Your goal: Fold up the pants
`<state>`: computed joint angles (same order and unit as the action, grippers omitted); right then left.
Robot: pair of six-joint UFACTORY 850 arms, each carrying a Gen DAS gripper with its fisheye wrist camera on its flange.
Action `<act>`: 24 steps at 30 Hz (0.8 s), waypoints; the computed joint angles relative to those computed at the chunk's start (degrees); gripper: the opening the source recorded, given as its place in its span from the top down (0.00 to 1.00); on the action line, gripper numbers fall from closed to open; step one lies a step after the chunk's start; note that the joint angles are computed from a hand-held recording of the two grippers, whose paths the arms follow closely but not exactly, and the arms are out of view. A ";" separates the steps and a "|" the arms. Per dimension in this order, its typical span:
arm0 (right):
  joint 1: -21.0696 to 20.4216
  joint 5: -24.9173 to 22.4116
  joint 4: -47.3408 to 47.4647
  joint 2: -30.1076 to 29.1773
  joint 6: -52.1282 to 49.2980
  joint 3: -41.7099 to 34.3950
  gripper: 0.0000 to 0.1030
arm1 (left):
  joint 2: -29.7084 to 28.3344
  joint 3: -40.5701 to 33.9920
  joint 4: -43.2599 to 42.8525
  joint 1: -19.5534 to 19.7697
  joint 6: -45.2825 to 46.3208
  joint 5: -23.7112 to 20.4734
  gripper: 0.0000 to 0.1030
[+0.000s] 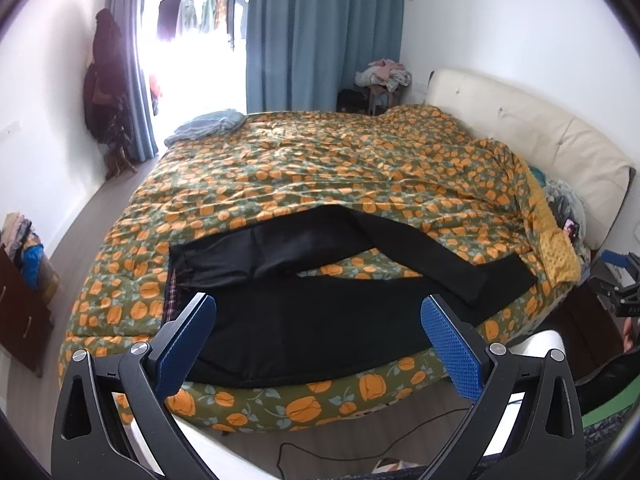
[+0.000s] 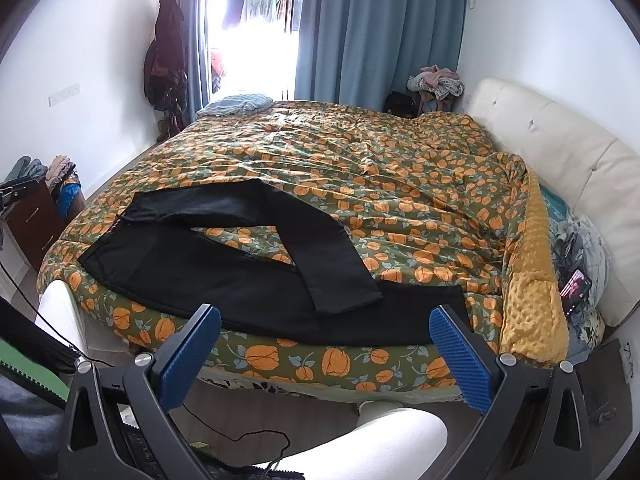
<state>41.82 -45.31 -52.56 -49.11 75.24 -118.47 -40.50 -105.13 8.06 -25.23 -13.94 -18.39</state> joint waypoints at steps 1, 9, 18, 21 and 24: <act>-0.05 0.18 0.05 0.09 0.07 0.08 0.00 | 0.10 0.20 0.34 -0.03 -0.24 0.41 0.01; -0.28 2.04 0.33 0.87 1.58 0.91 0.00 | 0.61 1.29 -0.32 0.18 -0.64 2.40 0.01; -0.42 3.03 1.22 0.81 0.97 0.69 0.00 | 0.80 1.67 2.61 -0.20 -2.61 3.63 0.00; -0.44 3.25 1.12 0.94 1.02 0.83 0.00 | 0.93 1.91 3.98 -0.29 -3.67 3.81 0.01; -0.38 3.34 0.77 0.98 1.31 0.88 0.00 | 1.06 2.11 4.66 -0.46 -4.62 4.22 0.01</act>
